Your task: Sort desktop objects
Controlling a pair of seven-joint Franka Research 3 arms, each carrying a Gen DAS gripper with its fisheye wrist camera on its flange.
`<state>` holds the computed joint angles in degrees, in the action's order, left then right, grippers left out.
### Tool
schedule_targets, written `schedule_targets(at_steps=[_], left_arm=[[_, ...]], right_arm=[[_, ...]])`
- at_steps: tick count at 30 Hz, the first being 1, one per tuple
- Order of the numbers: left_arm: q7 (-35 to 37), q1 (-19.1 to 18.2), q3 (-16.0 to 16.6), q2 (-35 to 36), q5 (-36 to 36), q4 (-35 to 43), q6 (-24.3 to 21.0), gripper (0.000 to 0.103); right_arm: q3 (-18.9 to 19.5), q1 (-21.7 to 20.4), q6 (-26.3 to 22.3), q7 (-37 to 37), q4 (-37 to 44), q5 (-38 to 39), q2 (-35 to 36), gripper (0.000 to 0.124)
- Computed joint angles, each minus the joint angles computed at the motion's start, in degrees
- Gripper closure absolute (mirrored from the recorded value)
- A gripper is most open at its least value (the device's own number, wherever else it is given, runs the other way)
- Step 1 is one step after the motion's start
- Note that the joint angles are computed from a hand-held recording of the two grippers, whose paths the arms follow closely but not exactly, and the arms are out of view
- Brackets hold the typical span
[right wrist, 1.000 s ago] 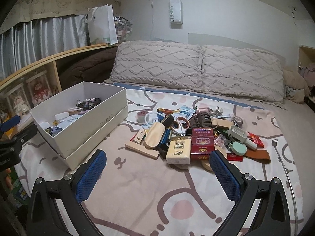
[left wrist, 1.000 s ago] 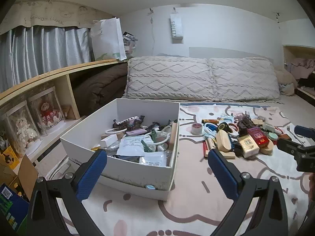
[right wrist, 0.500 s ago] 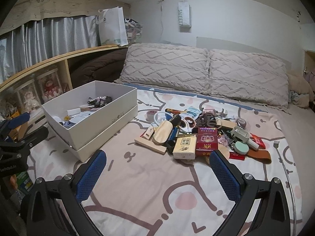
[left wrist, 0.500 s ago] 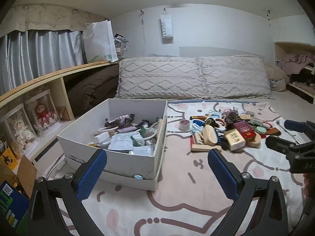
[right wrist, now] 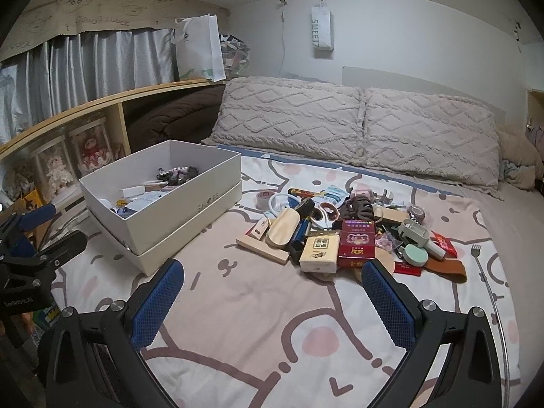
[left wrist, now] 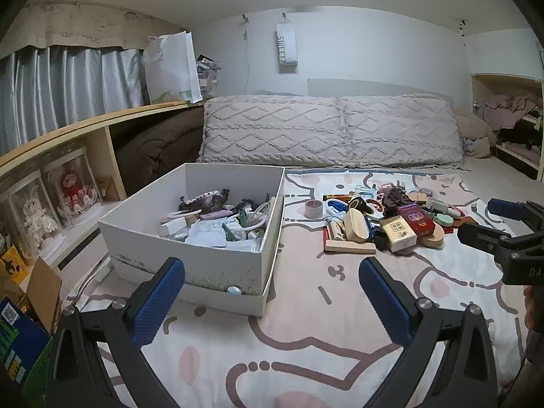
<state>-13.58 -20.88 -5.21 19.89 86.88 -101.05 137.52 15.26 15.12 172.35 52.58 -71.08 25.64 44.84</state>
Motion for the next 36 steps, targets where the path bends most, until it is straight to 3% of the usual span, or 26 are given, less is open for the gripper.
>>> schedule_targets(at_steps=[36], left_arm=[[0.49,-0.24,-0.36,-0.16,0.37,-0.11,0.69,0.000]], right_arm=[[0.27,-0.09,-0.49,-1.67,-2.61,-0.11,-1.46,0.021]])
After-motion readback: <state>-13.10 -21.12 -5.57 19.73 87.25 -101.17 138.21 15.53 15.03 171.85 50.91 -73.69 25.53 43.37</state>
